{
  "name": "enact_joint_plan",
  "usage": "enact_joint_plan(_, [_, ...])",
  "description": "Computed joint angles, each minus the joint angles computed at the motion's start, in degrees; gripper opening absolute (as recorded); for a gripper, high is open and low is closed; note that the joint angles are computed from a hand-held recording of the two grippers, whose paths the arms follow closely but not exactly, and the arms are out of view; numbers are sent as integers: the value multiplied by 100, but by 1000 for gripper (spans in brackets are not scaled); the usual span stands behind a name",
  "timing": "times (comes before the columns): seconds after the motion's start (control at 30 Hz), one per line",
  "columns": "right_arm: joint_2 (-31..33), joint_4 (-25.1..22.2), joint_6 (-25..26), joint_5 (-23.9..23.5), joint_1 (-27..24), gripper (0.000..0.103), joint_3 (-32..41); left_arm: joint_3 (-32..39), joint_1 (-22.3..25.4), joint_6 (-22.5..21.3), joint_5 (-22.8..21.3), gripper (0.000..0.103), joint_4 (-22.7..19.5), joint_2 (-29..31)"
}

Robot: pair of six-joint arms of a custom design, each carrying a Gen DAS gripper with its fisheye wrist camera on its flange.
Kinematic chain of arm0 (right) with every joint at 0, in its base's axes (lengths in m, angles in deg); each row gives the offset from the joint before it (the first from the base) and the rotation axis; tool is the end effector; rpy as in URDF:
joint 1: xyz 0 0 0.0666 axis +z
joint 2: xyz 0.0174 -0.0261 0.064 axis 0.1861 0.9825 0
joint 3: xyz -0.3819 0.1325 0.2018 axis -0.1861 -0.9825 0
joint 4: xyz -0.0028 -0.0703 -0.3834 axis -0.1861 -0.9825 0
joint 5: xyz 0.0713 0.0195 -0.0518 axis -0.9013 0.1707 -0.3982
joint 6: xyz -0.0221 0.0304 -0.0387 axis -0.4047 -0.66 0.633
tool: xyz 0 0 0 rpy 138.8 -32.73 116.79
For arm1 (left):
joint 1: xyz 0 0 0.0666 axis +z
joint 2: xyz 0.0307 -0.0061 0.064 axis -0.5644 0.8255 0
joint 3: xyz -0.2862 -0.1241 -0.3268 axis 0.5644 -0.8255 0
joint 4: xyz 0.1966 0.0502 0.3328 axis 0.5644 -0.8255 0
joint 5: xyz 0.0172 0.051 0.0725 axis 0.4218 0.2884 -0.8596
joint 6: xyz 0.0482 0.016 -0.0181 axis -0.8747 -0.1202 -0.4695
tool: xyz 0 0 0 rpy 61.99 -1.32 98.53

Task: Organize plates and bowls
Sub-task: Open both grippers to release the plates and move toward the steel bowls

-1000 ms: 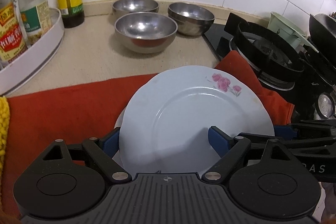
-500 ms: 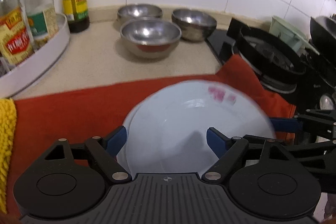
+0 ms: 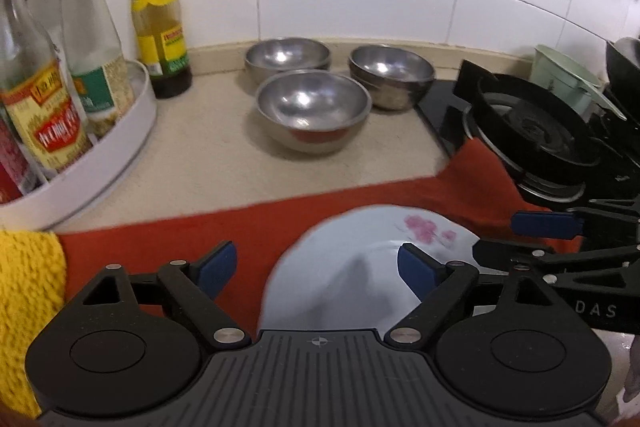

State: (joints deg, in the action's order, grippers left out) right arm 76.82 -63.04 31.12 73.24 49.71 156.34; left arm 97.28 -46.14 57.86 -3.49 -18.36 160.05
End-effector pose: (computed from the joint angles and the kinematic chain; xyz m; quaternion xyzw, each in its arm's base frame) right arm 0.4565 0.3481 0.4252 0.1203 0.9097 0.0570 0.3935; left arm 0.6337 -0.1448 0.4421 0.3130 0.8745 -0.1356 0.3449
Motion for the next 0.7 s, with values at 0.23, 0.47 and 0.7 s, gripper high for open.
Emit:
enact_joint_plan(0.23, [266, -40, 487, 84, -96, 46, 508, 681, 33, 146, 77, 95, -148, 378])
enact_joint_plan(0.47, [556, -201, 844, 245, -292, 46, 1081, 1501, 31, 134, 60, 95, -392, 849])
enact_joint_plan(0.7, [917, -397, 895, -166, -682, 46, 1708, 2894, -20, 376, -37, 95, -921, 1647])
